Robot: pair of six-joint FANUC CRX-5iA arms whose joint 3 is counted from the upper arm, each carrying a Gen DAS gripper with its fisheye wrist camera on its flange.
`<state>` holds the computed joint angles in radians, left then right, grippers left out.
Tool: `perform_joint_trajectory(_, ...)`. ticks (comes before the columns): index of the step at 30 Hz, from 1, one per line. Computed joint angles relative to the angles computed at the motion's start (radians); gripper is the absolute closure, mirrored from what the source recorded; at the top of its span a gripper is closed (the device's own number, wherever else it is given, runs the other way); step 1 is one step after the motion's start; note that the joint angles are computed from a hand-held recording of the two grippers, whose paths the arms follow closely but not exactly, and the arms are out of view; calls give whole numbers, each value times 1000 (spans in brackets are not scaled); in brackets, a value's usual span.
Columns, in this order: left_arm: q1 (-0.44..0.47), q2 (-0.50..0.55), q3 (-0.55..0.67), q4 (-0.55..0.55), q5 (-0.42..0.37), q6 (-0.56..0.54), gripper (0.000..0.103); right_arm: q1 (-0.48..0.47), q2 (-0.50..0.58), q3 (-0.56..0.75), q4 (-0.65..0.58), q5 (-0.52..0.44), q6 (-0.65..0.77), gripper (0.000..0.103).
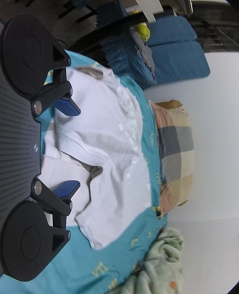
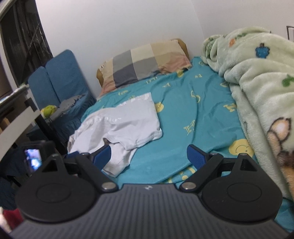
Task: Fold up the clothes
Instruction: 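Grasp the white T-shirt hem with the left gripper while the right gripper grasps beside it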
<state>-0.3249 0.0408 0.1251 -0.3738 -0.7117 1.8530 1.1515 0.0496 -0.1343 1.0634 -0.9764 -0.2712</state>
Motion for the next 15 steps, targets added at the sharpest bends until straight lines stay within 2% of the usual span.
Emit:
perform_joint_trajectory(2, 4, 38, 23, -4, 4, -6, 35, -17, 18, 13, -20, 24, 17, 12)
perform_joint_trajectory(3, 9, 50, 28, 0, 13, -9, 43, -23, 26, 20, -29, 33, 26, 12)
perform_joint_trajectory(4, 14, 63, 33, 5, 22, -12, 57, -28, 32, 23, -32, 39, 32, 12)
perform_joint_trajectory(5, 19, 74, 38, 10, 30, -15, 66, -33, 36, 22, -30, 45, 32, 12)
perform_joint_trajectory(6, 23, 70, 35, 10, 39, 2, 92, -37, 40, 22, -28, 52, 32, 12)
perform_joint_trajectory(9, 56, 23, -14, 79, 102, 11, 94, -49, 46, 20, -27, 69, 31, 12)
perform_joint_trajectory(15, 77, -131, -83, 164, 110, -33, 95, -59, 21, -17, 17, 113, -7, 12)
